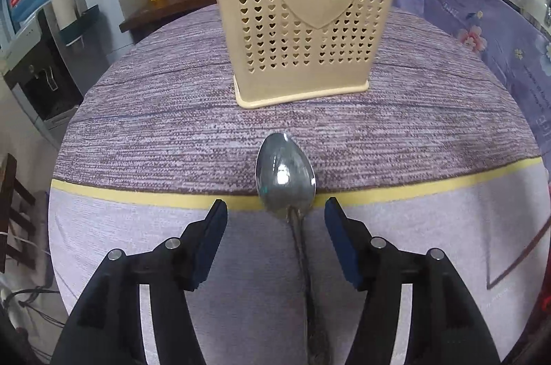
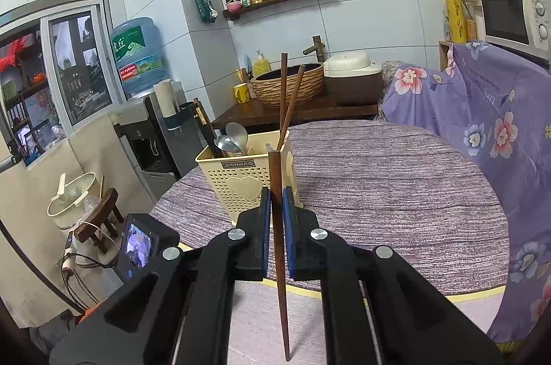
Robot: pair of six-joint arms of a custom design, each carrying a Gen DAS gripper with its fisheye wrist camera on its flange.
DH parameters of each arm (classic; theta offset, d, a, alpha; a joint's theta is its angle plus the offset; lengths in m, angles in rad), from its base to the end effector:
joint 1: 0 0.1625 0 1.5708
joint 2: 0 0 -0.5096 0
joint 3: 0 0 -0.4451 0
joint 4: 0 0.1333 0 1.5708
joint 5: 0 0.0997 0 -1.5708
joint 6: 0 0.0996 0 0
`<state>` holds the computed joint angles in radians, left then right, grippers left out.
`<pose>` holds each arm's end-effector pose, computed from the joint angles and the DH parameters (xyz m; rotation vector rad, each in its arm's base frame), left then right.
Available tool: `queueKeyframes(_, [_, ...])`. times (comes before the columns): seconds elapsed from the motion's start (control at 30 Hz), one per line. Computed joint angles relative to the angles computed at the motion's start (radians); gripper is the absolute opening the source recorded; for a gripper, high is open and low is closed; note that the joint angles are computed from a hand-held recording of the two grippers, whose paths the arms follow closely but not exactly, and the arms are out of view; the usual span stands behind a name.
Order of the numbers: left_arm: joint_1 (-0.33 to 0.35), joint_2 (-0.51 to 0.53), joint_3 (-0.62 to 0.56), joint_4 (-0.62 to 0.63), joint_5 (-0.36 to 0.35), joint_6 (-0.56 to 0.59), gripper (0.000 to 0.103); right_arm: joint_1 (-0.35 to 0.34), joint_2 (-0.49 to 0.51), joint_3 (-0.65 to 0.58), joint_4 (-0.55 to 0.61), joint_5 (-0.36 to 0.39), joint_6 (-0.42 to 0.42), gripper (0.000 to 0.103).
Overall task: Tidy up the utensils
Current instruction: 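Carry the silver spoon with the left tool toward the cream holder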
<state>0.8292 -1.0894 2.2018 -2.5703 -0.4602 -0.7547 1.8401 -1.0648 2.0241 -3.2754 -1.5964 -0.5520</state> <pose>-0.1919 -0.5389 0.1598 0.0607 2.1285 -0.8100 0.2972 -0.5853 0.2382 1.1104 -2.5854 1.0839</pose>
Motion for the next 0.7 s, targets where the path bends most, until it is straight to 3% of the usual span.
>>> queueKeyframes(0.23, [0.007,0.047,-0.07,0.094,0.064,-0.05,0.058,-0.003,-0.002,0.0,0.0,0.001,0.003,0.008])
queueKeyframes(0.33, [0.021,0.059,-0.091,0.112,0.058,-0.059,0.048,-0.004,-0.002,0.0,0.0,0.004,0.004,0.008])
queueKeyframes(0.37, [0.024,0.058,-0.094,0.121,0.057,-0.065,0.038,-0.004,-0.003,0.0,-0.001,0.003,0.003,0.008])
queueKeyframes(0.53, [0.013,0.055,-0.08,0.032,0.059,0.0,0.037,-0.004,-0.006,0.003,0.001,0.005,0.0,0.008])
queueKeyframes(0.7, [-0.034,0.024,-0.04,-0.161,0.052,0.123,0.037,-0.006,-0.01,0.003,0.012,0.014,-0.003,0.008])
